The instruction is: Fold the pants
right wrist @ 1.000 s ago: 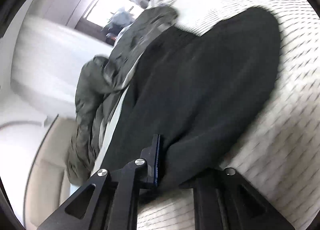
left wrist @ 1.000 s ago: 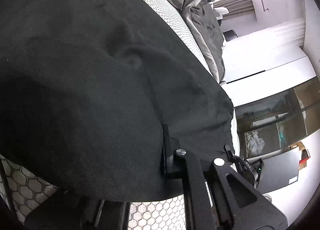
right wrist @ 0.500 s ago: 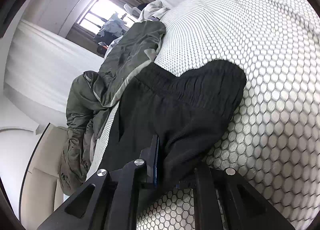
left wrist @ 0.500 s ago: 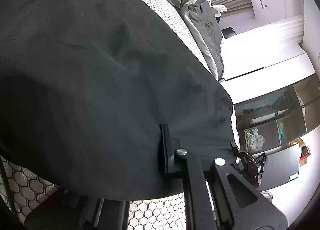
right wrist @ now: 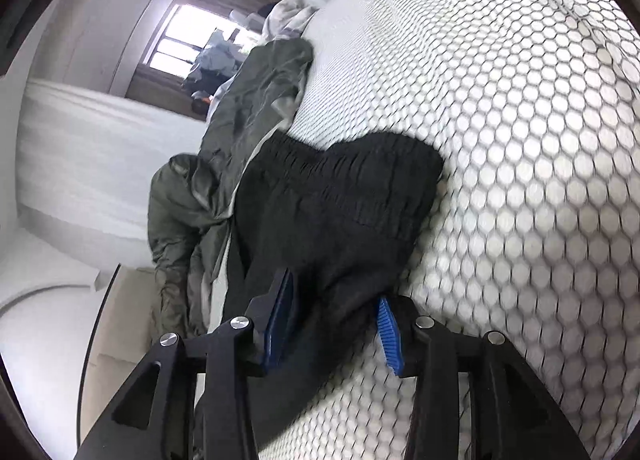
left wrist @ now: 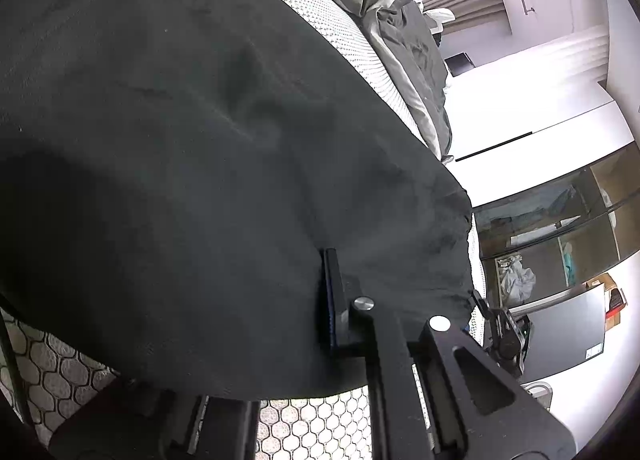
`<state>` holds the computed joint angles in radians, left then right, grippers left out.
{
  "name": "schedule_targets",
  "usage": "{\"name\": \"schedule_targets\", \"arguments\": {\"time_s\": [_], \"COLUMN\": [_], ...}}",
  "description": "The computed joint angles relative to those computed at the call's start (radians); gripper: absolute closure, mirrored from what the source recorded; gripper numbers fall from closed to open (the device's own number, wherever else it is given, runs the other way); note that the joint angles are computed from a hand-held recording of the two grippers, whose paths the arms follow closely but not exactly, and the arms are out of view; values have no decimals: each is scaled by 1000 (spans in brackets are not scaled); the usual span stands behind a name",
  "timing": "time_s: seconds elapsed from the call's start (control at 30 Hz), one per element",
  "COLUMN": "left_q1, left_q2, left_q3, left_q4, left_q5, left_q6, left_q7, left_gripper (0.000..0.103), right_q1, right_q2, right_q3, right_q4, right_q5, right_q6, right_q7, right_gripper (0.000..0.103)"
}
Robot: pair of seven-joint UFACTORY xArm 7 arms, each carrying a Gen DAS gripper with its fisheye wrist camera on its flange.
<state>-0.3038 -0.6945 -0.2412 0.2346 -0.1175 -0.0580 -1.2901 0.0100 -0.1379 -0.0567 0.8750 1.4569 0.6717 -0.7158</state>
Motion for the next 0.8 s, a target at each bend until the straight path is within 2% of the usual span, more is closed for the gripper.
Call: {"name": "schedule_targets", "arguments": {"time_s": [0.03,0.07,0.1,0.13,0.2,0.23,0.27,0.3,0.37,0.47,0.53,0.6,0.7,0.8], "left_q1": [2,1,-4,-9,-22,-23,-19,-16,-11,-21,-23,-49,-79,-80], "left_q2": [0,-1,-2,-2,-4,-3,-4,-5,-4,-16,-25,-32,-44,-69], "left_q3": [-1,1,7,12,30,31,28,25,21,34,35,68,104,113], "left_q4": [0,-2,-5,-7,-13,-12,-10,-8,2,1,3,-7,-21,-21], "left_q5": [2,3,4,4,4,3,3,3,4,2,3,-3,-26,-29], "left_q6": [0,-1,-8,-12,-16,-17,-10,-3,15,30,44,36,16,24], "left_q7": [1,4,7,11,21,24,25,26,28,38,45,60,65,80], "left_gripper": [96,96,96,96,96,96,96,96,96,96,96,96,96,96], "right_q1": [4,9,14,19,21,-13,-22,8,-2,10,30,58,102,149], "right_q2": [17,32,39,39,28,20,12,11,-5,-84,-127,-141,-170,-159], "right_q3": [6,14,25,35,35,68,62,14,2,-18,-21,-13,30,55], "right_q4": [14,28,36,37,31,24,16,9,-11,-88,-131,-152,-176,-167], "right_q5": [16,35,39,44,90,101,119,110,27,24,32,9,-3,8], "right_q6": [-26,-54,-93,-141,-198,-240,-240,-199,-103,65,151,239,219,206], "right_q7": [-9,-32,-49,-68,-96,-83,-77,-50,11,-37,-69,-95,-123,-140], "right_gripper": [62,67,78,81,82,82,81,79,76,57,53,49,49,49]}}
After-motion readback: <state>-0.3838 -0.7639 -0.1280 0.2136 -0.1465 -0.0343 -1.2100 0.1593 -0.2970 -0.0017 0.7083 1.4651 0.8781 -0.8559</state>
